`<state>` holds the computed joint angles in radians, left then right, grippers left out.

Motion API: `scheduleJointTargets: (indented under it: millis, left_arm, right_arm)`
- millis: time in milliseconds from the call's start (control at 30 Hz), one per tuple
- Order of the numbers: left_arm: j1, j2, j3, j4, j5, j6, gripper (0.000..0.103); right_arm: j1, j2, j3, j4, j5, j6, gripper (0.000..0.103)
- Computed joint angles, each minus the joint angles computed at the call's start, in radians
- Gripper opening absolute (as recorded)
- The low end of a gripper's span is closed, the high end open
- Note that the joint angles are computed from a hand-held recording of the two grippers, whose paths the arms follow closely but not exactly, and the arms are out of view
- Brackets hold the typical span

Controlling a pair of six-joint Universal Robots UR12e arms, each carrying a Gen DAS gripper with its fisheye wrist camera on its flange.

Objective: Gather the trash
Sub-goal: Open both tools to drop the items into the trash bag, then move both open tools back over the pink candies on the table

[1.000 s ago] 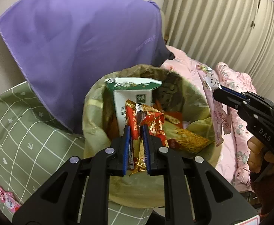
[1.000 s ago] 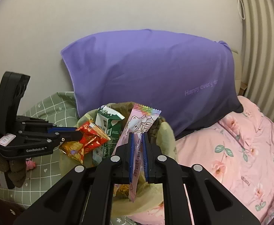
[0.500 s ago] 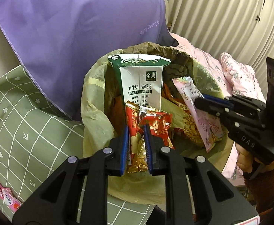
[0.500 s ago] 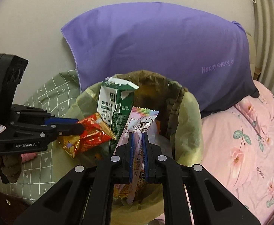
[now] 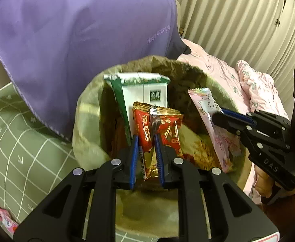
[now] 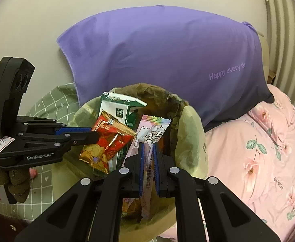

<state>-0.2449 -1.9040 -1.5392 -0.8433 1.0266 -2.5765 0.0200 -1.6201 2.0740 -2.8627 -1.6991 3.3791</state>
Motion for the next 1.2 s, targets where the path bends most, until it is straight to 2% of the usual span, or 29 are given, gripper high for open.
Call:
scheduleJointTargets:
  millis: [167,333,633,833,967,1200]
  left_arm:
    - [0.018,0.021,-0.025,-0.021,-0.01,-0.004,0.02]
    - [0.034,0.036,-0.042,-0.007,-0.026,-0.059,0.03]
    - [0.064,0.074,-0.094,0.082,-0.05,-0.146,0.039]
    - [0.076,0.098,-0.126,0.128,-0.059,-0.173,0.045]
    - [0.09,0.113,-0.148,0.18,-0.061,-0.191,0.053]
    - [0.134,0.139,-0.189,0.256,-0.048,-0.261,0.055]
  right_arm:
    - [0.0,-0.006,0.013,-0.005,0.018,0.017,0.011]
    - [0.007,-0.007,0.013,0.006,0.009,0.019,0.012]
    - [0.022,-0.019,0.018,0.001,-0.008,0.02,0.029]
    - [0.036,-0.031,0.011,0.013,-0.035,0.009,0.029]
    - [0.045,-0.037,0.01,0.0,-0.046,0.012,0.029]
    - [0.064,-0.028,-0.001,-0.038,-0.009,0.016,0.029]
